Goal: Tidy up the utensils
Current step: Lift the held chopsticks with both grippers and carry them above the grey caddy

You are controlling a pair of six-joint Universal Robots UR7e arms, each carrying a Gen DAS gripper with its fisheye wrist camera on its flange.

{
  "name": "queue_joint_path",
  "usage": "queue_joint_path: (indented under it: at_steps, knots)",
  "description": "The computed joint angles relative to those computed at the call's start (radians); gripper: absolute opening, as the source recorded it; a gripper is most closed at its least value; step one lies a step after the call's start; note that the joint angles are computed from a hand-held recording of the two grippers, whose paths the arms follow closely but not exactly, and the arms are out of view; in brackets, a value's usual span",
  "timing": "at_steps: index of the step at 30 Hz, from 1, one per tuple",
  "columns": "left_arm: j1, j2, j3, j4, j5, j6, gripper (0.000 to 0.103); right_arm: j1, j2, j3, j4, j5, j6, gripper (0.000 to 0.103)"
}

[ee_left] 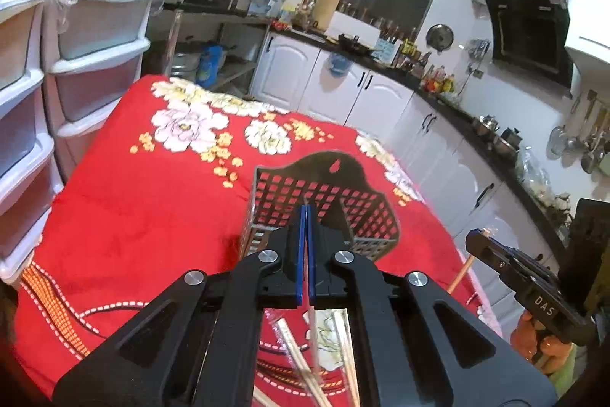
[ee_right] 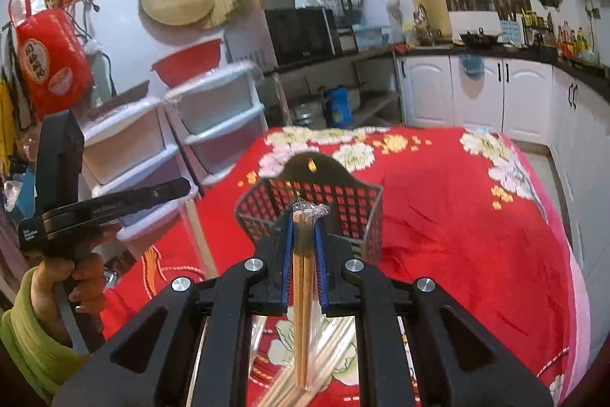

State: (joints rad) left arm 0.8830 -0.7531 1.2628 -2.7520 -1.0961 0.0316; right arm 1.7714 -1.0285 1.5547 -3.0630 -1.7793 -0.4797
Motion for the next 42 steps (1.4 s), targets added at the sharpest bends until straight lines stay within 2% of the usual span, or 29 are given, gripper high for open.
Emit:
queue_joint_path:
  at_steps: [8, 17, 28, 33, 42]
  knots:
    - [-0.021, -0.009, -0.015, -0.021, -0.023, 0.029, 0.0, 0.021, 0.002, -0.022, -0.043, 0.027, -0.018, 0.01]
    - [-0.047, 0.014, -0.099, -0.027, -0.026, 0.069, 0.0, 0.042, 0.033, -0.089, -0.079, 0.038, -0.042, 0.01]
    - [-0.068, 0.086, -0.26, -0.05, -0.013, 0.126, 0.0, 0.056, 0.107, -0.222, -0.121, 0.042, -0.066, 0.01]
    - [-0.076, 0.133, -0.329, -0.096, 0.021, 0.178, 0.0, 0.051, 0.147, -0.286, -0.15, 0.043, -0.068, 0.01]
    - [-0.059, 0.19, -0.417, -0.077, 0.008, 0.177, 0.0, 0.024, 0.217, -0.348, -0.225, 0.034, -0.097, 0.01]
